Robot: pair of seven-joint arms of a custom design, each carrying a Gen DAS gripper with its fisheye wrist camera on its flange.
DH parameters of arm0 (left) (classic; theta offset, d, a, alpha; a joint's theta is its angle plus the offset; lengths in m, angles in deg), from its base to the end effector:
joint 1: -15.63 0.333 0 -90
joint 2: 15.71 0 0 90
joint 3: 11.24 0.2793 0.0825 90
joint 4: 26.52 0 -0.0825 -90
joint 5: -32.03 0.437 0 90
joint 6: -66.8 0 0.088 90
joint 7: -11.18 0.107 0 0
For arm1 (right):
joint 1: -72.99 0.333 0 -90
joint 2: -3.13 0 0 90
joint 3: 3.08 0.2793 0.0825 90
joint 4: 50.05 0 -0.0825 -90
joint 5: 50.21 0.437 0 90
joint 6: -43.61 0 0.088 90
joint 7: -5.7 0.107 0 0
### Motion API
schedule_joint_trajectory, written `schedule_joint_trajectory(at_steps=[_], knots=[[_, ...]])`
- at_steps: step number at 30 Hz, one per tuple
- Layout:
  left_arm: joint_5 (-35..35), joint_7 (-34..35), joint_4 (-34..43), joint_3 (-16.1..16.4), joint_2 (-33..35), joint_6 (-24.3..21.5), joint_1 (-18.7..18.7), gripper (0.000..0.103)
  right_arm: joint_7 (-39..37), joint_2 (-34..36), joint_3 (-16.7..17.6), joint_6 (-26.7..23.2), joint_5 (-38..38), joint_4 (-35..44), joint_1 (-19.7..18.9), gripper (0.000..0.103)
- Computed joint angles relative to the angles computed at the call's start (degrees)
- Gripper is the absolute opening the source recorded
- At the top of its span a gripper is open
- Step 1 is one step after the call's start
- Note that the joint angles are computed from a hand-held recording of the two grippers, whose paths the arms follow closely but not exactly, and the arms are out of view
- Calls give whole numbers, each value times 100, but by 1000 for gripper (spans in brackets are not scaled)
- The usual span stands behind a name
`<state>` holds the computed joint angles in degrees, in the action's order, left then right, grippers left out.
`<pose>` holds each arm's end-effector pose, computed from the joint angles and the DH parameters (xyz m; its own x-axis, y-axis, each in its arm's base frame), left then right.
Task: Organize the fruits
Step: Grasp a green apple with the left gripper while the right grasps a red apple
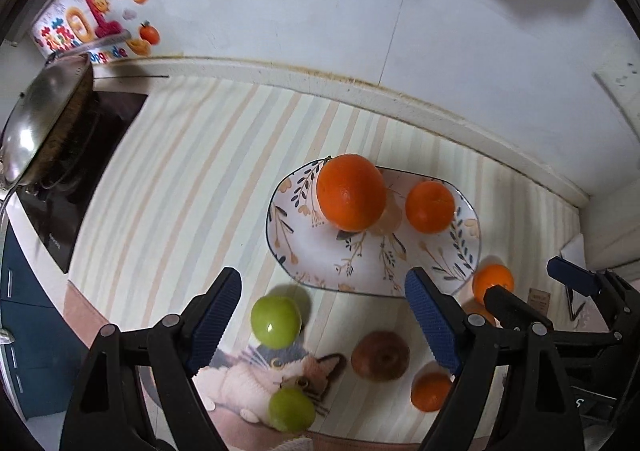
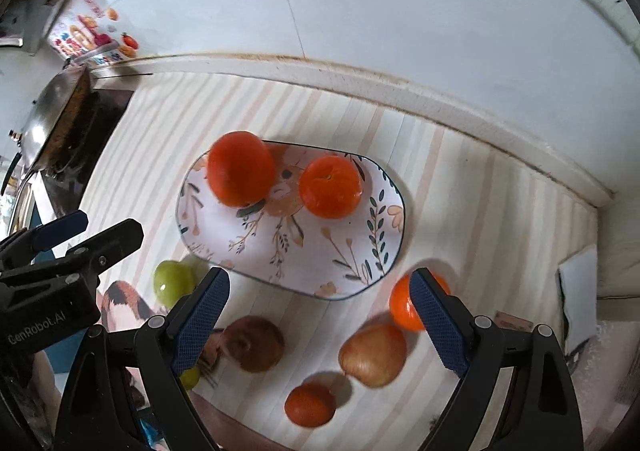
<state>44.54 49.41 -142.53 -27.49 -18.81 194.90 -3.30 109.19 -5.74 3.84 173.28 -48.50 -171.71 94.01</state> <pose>0.5059 -0.3504 0.4414 0.1647 -0.9845 0.0595 -0.9313 -0.1751 -0.3194 0.5191 0.2777 0.4510 0.2455 -0.9664 -0.0762 -0.9357 -0.2157 -0.2793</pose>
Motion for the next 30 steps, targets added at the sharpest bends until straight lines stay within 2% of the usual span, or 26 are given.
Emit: schedule_joint_trajectory(at_steps=[11, 17, 25, 30], knots=[[6, -465, -963, -219, -1338, 92, -77, 84, 158, -1343, 82, 102, 136, -827, 165, 94], [48, -802, -1134, -358, -1645, -110, -53, 84, 49, -1771, -30, 164, 539, -1172, 289, 94], [-382, -1012, -1369, -341, -1385, -665, -192, 84, -443, -1650, -342, -101, 1279, -1634, 339, 94], [-1098, -684, -1574, -170, -845, -595, -331, 84, -726, -1266, -340, -181, 1586, -1716, 293, 94]])
